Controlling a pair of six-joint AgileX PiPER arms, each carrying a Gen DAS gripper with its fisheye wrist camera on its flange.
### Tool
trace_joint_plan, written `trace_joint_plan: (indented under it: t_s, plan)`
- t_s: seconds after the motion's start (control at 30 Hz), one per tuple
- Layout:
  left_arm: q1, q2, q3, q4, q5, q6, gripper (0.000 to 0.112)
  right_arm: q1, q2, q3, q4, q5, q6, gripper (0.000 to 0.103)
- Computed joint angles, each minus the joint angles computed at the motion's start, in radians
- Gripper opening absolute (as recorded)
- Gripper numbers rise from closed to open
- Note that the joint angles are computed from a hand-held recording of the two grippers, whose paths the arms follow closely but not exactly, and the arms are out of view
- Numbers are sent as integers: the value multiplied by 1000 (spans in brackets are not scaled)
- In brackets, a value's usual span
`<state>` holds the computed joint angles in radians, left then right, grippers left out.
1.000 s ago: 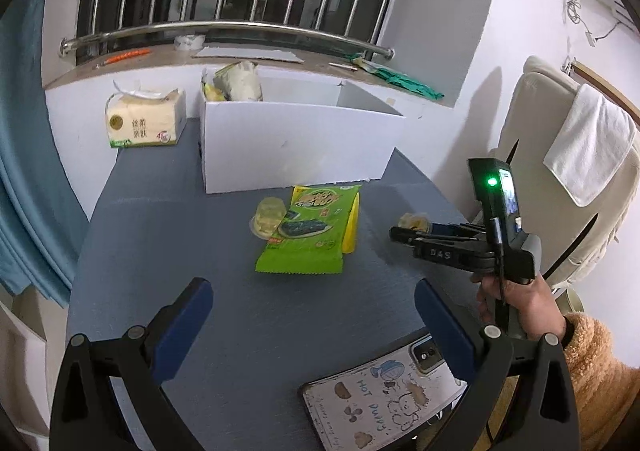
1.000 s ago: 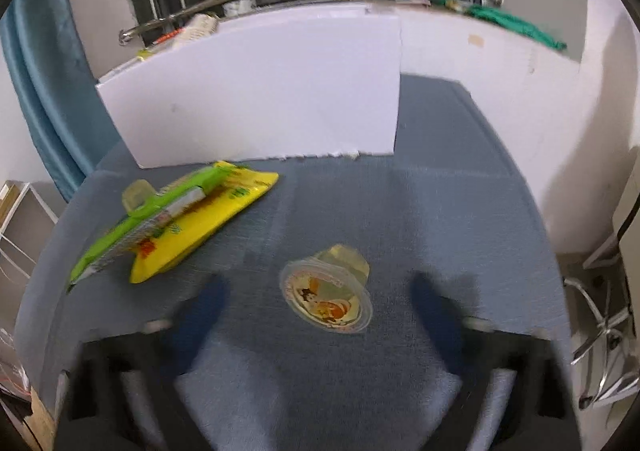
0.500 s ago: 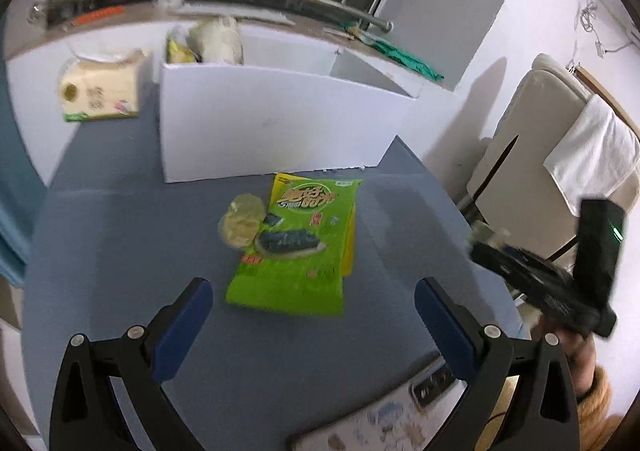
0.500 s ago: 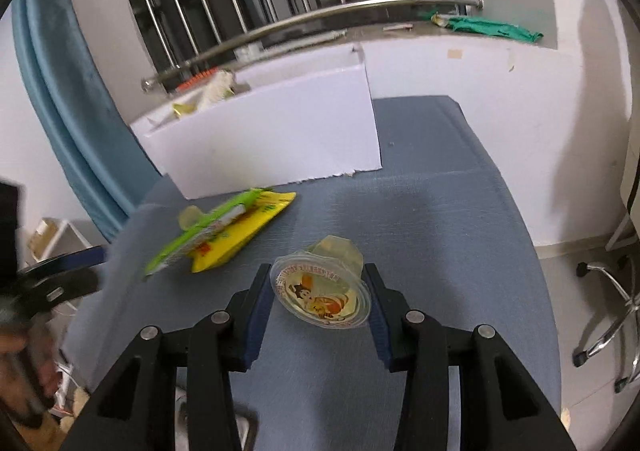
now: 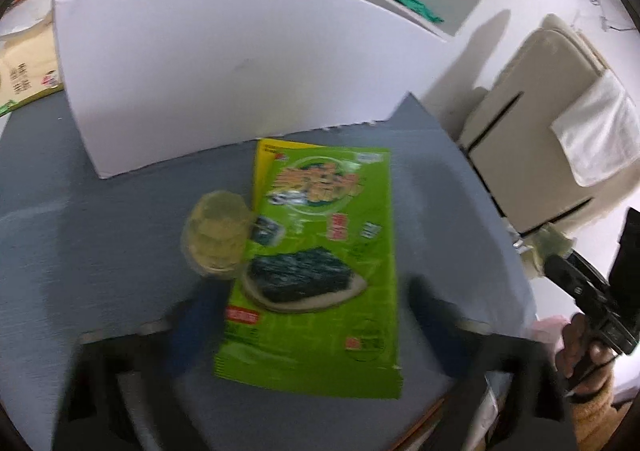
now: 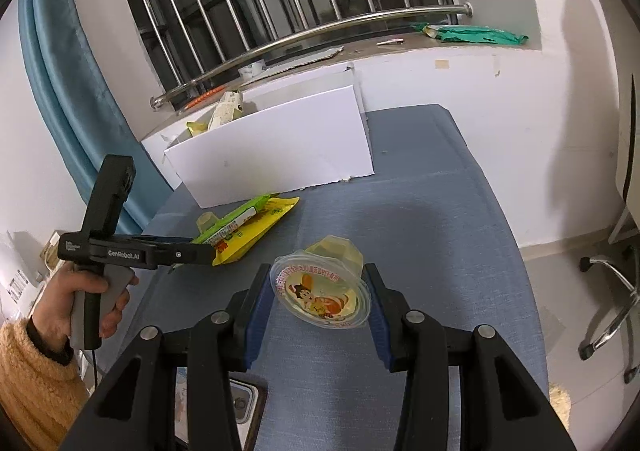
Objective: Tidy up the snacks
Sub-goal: 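Grasp the green seaweed snack pack with the left gripper, then carry the jelly cup and seaweed pack into the white box and release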
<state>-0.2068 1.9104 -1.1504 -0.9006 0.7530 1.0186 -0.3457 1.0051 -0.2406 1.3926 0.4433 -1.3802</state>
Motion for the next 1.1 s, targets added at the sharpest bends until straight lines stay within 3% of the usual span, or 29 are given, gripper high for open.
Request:
trace_joint_plan:
  t_s: [0.13, 0.37, 0.57, 0.7, 0.87, 1.1]
  plan:
    - [-23, -78, 95, -20, -76, 64, 72, 18, -5, 4, -3, -12, 2, 48]
    - [72, -337, 287, -277, -74, 295, 72, 32, -27, -3, -11, -6, 22, 48]
    - [103, -477, 278, -398, -118, 291, 72, 91, -2, -98, -20, -4, 70, 48]
    - [66, -409, 134, -350, -161, 175, 72, 146, 71, -243, -51, -18, 110, 48]
    - [5, -234, -146, -154, -179, -94, 72, 152, 302, -549, -134, 44, 234, 48]
    - [-56, 43, -560, 120, -86, -457, 72, 131, 604, -923, -342, 125, 548, 48]
